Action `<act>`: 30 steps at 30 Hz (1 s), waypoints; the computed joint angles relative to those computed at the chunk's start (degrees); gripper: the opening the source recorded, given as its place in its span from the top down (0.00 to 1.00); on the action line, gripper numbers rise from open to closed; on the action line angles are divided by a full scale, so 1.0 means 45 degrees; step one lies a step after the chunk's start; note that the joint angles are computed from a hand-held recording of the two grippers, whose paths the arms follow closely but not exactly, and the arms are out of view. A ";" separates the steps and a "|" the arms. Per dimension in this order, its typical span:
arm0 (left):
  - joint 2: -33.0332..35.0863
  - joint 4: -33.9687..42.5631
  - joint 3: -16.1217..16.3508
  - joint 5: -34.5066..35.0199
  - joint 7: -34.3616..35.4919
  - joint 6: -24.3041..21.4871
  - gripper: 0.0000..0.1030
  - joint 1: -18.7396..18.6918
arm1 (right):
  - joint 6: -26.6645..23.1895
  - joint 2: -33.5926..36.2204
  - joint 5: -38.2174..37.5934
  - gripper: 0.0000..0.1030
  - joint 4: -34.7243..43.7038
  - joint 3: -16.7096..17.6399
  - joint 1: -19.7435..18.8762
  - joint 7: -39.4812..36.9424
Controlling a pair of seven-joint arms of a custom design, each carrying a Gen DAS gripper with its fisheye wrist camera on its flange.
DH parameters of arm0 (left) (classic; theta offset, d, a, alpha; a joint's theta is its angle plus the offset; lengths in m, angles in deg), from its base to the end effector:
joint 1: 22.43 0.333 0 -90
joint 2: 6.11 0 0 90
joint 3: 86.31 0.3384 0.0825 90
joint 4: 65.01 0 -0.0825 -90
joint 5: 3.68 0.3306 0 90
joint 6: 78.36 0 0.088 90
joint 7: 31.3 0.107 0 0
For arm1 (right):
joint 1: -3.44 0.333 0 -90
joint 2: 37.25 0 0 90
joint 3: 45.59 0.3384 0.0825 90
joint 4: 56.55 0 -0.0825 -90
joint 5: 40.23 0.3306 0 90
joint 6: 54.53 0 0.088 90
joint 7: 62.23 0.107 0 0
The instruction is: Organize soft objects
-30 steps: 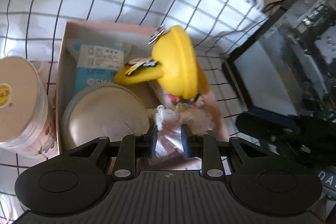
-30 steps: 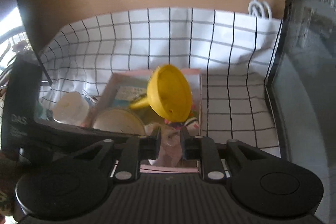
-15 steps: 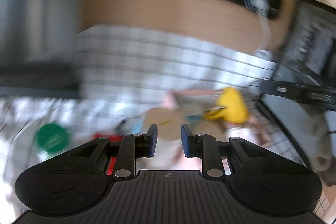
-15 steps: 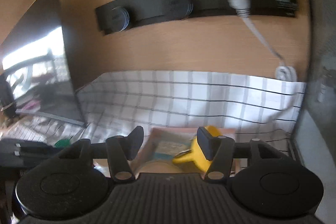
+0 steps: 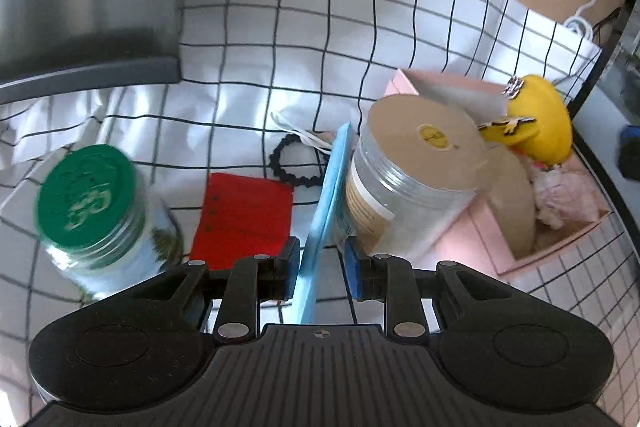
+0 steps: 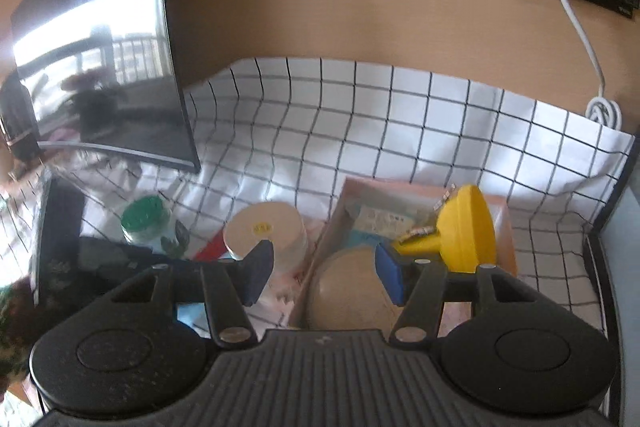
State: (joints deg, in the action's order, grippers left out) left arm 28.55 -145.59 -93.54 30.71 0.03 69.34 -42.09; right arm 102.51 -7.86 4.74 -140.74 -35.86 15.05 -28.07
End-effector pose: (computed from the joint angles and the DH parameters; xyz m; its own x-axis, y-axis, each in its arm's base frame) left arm 0.6528 -0.3141 0.4554 0.1298 -0.9816 0.1404 -0.7664 -0.1891 -0.6139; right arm 0.6772 0.2031 0.5045 0.6519 -0.7547 -0.0742 -0.4881 -0.3427 -0.8027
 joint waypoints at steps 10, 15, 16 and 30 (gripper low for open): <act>0.0716 0.0679 -0.0216 -0.0902 0.0506 -0.0529 0.86 0.0244 | -0.0043 0.0044 -0.0825 0.45 -0.0111 -0.0455 0.0100 0.0927; -0.0341 -0.1077 -0.0071 -0.0662 -0.0366 0.1222 0.88 0.0406 | -0.0408 0.0405 -0.1321 0.45 0.0673 -0.0438 0.0268 0.1046; -0.0592 -0.1422 0.0040 -0.0475 -0.0642 0.1496 0.88 0.0376 | -0.0556 0.0533 -0.1433 0.45 0.0953 -0.0458 0.0329 0.1206; -0.1559 -0.3457 -0.0753 -0.1592 -0.1047 0.2248 0.84 0.1222 | -0.1795 0.0650 -0.1178 0.45 0.1334 0.0079 0.0324 0.0760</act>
State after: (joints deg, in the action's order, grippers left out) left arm 21.53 -161.15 -96.93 23.54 -4.68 79.45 -36.59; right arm 94.43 -4.93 -0.56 -134.74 -35.51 16.51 -24.65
